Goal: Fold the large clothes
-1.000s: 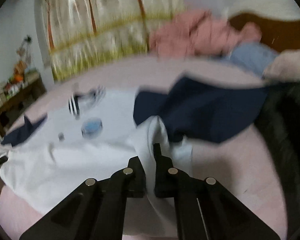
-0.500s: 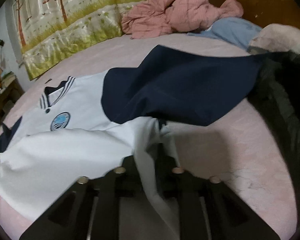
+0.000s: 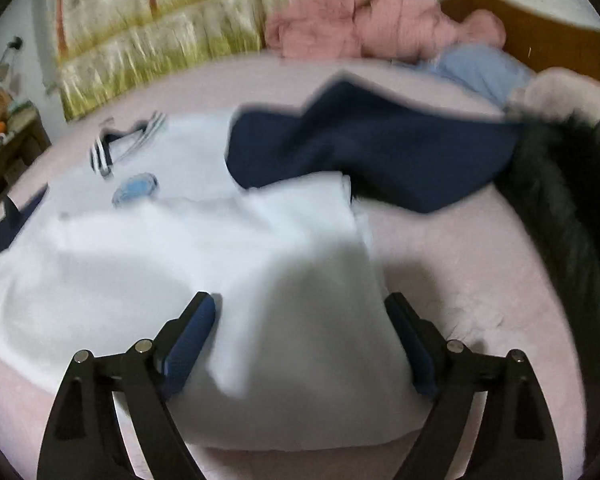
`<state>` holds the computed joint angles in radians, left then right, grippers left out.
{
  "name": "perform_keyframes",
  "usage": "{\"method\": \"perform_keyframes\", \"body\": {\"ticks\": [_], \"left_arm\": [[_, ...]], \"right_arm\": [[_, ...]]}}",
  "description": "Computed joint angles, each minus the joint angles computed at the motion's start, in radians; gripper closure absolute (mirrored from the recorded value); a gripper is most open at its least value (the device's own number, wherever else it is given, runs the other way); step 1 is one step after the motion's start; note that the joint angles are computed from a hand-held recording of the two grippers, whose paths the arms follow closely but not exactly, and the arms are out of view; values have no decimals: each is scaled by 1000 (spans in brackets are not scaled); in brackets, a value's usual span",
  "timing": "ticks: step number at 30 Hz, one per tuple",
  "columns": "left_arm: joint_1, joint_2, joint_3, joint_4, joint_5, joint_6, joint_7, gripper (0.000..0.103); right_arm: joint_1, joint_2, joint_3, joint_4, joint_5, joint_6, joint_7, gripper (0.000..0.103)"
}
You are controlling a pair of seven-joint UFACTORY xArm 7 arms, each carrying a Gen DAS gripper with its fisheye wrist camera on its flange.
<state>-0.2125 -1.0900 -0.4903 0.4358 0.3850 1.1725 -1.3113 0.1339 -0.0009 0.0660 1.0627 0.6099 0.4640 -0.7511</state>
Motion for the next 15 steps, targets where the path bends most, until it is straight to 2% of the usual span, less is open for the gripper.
{"method": "perform_keyframes", "body": {"ticks": [4, 8, 12, 15], "left_arm": [[-37, -9, -3, -12, -89, 41, -61, 0], [-86, -84, -5, -50, -135, 43, -119, 0], [-87, -58, -39, -23, -120, 62, -130, 1], [-109, -107, -60, -38, -89, 38, -148, 4]], "right_arm": [[9, -59, -2, -75, -35, -45, 4, 15], [27, -96, -28, -119, 10, -50, -34, 15], [42, -128, -43, -161, 31, -82, -56, 15], [67, -164, -62, -200, 83, -127, -101, 15]]}}
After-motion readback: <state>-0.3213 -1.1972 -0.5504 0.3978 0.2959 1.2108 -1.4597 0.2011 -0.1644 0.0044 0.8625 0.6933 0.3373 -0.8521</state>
